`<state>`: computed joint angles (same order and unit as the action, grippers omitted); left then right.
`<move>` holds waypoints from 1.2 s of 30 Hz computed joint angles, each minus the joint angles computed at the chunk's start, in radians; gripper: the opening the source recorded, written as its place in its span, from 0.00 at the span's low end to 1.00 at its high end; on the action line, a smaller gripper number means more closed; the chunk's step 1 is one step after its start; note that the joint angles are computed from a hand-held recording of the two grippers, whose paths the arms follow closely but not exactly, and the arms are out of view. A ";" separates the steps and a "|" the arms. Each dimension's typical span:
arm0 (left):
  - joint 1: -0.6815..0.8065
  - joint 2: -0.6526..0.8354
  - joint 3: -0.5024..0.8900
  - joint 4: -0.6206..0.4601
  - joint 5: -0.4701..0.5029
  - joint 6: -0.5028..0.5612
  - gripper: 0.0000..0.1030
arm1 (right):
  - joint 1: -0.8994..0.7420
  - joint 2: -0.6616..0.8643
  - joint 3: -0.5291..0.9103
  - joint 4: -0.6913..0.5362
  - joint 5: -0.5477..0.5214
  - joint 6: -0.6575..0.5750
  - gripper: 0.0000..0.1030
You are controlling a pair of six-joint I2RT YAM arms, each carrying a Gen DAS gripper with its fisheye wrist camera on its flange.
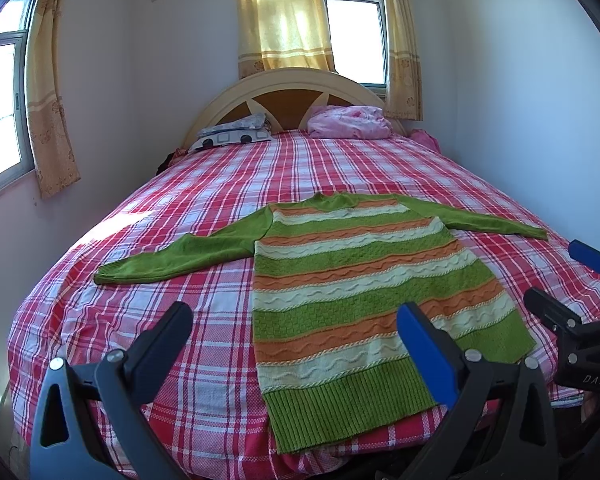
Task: Fold small clothes
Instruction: 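Move the right gripper to the sweater's sleeve cuff and grasp it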
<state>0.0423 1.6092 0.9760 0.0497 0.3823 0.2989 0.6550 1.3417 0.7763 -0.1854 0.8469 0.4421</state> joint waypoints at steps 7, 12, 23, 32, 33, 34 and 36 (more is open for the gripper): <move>-0.028 0.029 0.012 0.025 -0.033 0.006 1.00 | -0.046 0.015 -0.008 0.019 -0.029 -0.019 0.99; -0.053 0.090 0.058 0.039 -0.066 0.003 1.00 | -0.117 0.041 -0.018 0.031 -0.067 -0.027 0.99; -0.152 0.351 0.318 -0.014 -0.178 0.032 1.00 | -0.392 0.151 -0.024 0.101 -0.208 -0.105 0.99; -0.219 0.556 0.572 -0.094 -0.254 0.017 1.00 | -0.635 0.260 0.018 0.145 -0.312 -0.194 0.99; -0.224 0.583 0.610 -0.112 -0.261 0.016 1.00 | -0.659 0.272 0.025 0.149 -0.322 -0.205 0.99; -0.229 0.608 0.647 -0.128 -0.267 0.013 1.00 | -0.681 0.286 0.036 0.147 -0.328 -0.212 0.99; -0.238 0.655 0.717 -0.155 -0.285 0.003 1.00 | -0.730 0.317 0.058 0.152 -0.348 -0.230 0.99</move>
